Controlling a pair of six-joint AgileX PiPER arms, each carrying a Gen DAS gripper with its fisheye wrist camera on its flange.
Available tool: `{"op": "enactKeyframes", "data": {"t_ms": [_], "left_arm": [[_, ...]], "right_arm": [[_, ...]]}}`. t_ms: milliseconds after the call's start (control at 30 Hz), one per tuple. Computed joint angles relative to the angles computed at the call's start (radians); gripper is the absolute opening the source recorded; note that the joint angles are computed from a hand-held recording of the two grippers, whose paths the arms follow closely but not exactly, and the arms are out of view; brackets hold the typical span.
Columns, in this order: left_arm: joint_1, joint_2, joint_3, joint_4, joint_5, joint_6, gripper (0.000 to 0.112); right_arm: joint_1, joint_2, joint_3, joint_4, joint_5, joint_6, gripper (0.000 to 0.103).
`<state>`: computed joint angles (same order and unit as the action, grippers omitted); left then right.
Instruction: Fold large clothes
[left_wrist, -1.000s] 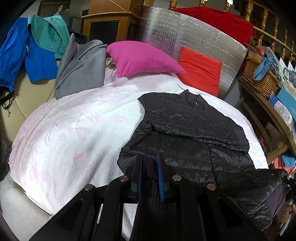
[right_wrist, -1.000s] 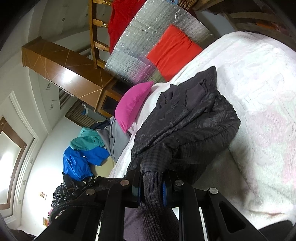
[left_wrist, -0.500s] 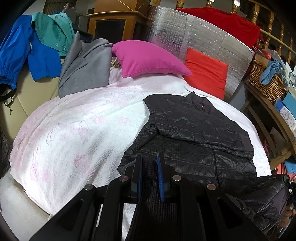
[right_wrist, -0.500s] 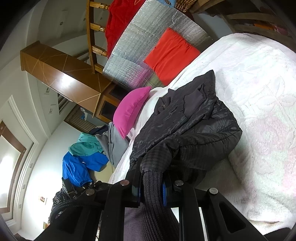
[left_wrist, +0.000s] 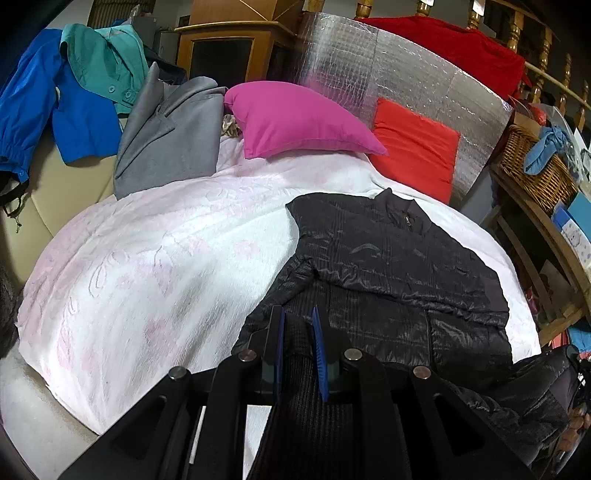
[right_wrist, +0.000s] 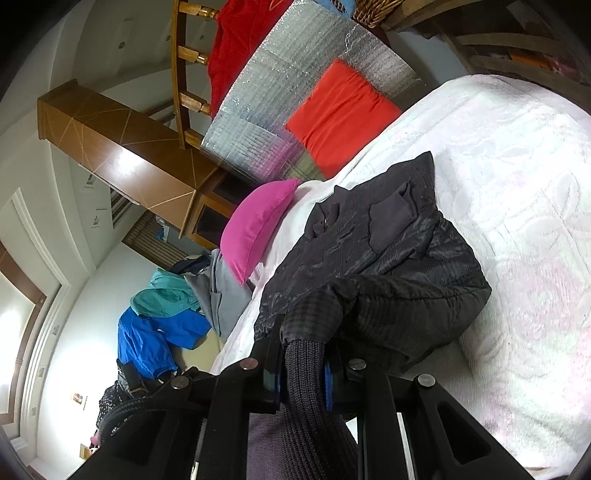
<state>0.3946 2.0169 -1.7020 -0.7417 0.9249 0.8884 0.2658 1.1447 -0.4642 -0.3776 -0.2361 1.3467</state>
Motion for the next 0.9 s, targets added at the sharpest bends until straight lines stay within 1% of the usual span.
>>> {"op": "enactKeyframes", "data": {"t_ms": [233,367,400,467,500,600,667,767,900], "left_arm": [[-0.021,0.043,-0.103,0.016,0.036,-0.057,0.016],[-0.040,0.073,-0.175,0.028,0.056,-0.101,0.016],[-0.043,0.080,-0.191,0.030,0.060,-0.110,0.016],[-0.056,0.101,-0.238,0.044,0.068,-0.137,0.016],[-0.063,0.121,-0.280,0.053,0.079,-0.161,0.016],[-0.082,0.170,-0.388,0.080,0.104,-0.225,0.016],[-0.102,0.215,-0.484,0.108,0.121,-0.278,0.016],[-0.136,0.283,-0.619,0.171,0.141,-0.365,0.016],[-0.176,0.354,-0.745,0.252,0.156,-0.458,0.016]], "right_arm": [[-0.035,0.019,-0.041,-0.098,0.017,0.090,0.016],[-0.068,0.030,-0.068,-0.230,0.014,0.211,0.016],[-0.084,0.036,-0.081,-0.293,0.011,0.267,0.016],[-0.103,0.048,-0.099,-0.358,0.005,0.320,0.016],[-0.124,0.061,-0.114,-0.411,-0.009,0.366,0.016],[-0.160,0.093,-0.158,-0.475,-0.025,0.417,0.016],[-0.194,0.132,-0.199,-0.509,-0.050,0.441,0.016],[-0.223,0.188,-0.260,-0.558,-0.065,0.475,0.016],[-0.251,0.273,-0.338,-0.619,-0.067,0.533,0.016]]}}
